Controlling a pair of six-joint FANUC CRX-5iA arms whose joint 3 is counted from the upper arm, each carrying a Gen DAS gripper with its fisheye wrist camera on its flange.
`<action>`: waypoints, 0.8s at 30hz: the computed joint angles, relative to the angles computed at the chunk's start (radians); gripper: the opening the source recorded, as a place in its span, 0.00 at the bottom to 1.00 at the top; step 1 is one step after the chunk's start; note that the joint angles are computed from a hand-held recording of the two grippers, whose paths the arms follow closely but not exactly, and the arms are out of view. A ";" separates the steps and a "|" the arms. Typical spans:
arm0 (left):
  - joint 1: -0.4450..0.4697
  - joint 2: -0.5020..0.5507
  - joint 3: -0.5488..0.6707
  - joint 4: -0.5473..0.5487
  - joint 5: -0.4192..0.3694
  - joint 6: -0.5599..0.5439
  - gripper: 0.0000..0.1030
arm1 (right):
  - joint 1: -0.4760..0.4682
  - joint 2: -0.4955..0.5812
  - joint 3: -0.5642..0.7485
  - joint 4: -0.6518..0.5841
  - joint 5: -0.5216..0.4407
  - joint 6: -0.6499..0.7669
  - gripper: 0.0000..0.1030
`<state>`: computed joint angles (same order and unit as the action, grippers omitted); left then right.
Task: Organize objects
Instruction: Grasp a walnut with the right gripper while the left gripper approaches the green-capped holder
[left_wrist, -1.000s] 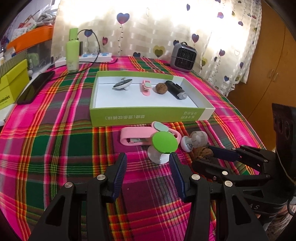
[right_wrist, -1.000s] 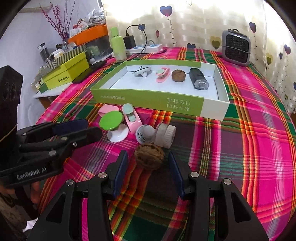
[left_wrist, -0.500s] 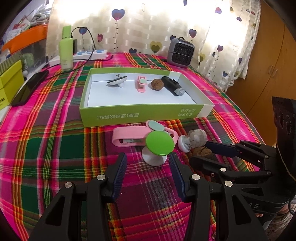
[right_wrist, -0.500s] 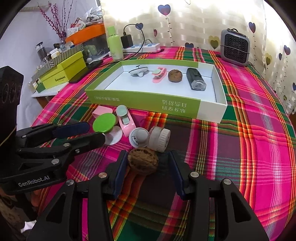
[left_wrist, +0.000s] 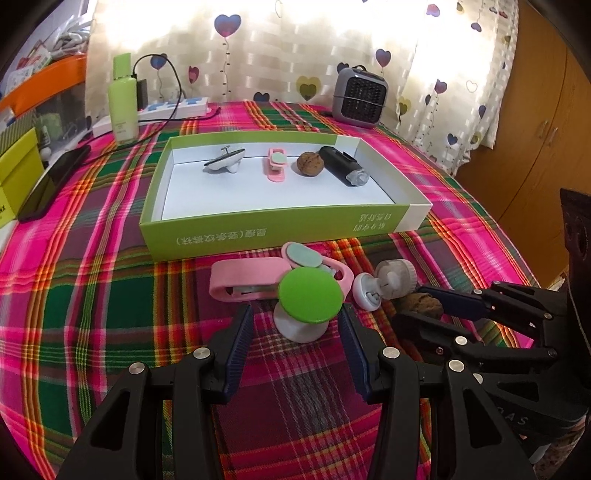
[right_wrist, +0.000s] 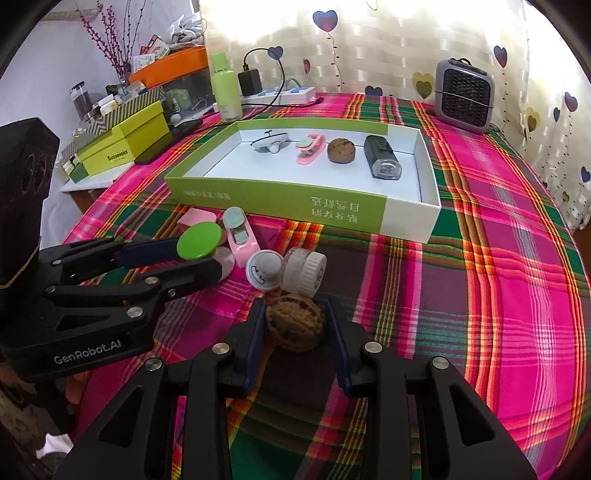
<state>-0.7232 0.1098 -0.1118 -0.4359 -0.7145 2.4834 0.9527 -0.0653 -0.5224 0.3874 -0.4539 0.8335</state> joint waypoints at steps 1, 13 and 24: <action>-0.002 0.004 0.006 -0.006 -0.006 0.006 0.45 | 0.000 -0.001 0.000 0.003 -0.001 -0.004 0.33; 0.004 0.034 0.042 -0.013 -0.026 0.028 0.45 | -0.006 -0.006 -0.002 -0.017 -0.001 0.013 0.33; 0.004 0.046 0.058 -0.018 -0.026 0.026 0.32 | -0.005 -0.007 -0.004 -0.016 0.001 0.011 0.33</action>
